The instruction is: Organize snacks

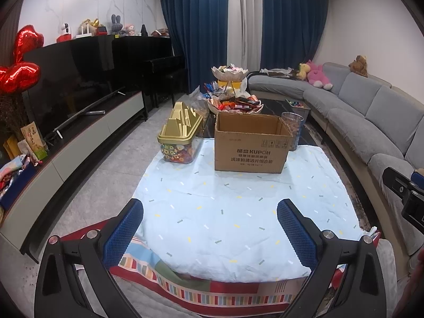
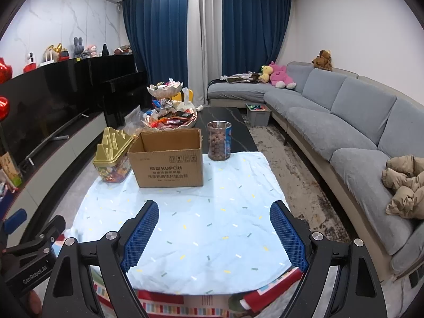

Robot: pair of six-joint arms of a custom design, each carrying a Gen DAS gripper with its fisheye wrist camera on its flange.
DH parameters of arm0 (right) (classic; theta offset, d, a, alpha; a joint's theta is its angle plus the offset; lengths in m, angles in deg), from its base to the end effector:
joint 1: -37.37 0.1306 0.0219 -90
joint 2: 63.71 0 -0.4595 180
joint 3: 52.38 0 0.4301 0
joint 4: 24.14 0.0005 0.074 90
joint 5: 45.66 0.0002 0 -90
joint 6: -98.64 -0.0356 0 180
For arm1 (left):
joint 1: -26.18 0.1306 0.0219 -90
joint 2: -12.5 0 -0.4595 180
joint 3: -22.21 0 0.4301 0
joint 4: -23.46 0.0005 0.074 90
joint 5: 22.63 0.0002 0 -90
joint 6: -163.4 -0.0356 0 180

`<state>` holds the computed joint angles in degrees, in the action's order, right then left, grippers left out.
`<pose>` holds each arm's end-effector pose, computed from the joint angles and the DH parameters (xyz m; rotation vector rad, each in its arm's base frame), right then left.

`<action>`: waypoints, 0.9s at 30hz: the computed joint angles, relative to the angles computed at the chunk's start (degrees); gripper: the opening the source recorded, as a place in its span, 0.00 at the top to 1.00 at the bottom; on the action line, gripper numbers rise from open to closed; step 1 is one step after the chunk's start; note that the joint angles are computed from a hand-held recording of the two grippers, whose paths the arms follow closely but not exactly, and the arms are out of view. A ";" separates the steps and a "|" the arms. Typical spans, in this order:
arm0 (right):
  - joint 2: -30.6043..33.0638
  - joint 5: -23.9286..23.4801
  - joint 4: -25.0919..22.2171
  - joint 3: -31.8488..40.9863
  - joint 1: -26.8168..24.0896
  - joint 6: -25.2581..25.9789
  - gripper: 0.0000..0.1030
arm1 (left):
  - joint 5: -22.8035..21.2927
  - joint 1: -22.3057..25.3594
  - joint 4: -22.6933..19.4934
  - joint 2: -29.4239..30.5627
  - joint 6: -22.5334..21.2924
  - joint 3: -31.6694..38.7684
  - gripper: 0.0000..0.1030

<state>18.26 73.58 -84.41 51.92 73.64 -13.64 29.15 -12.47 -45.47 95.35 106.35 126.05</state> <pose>0.3640 0.2449 0.6843 0.0099 2.1371 0.0239 0.3527 -0.2545 0.6648 -0.1814 2.1887 0.1222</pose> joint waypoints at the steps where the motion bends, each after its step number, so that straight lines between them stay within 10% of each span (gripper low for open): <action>1: 0.03 -0.01 0.05 0.01 0.00 0.05 0.16 | -0.04 -0.02 -0.02 0.01 0.00 0.02 0.00; 27: 0.10 -0.23 -0.33 0.31 -0.06 -0.08 0.16 | 0.55 0.12 0.02 0.04 -0.30 0.23 0.00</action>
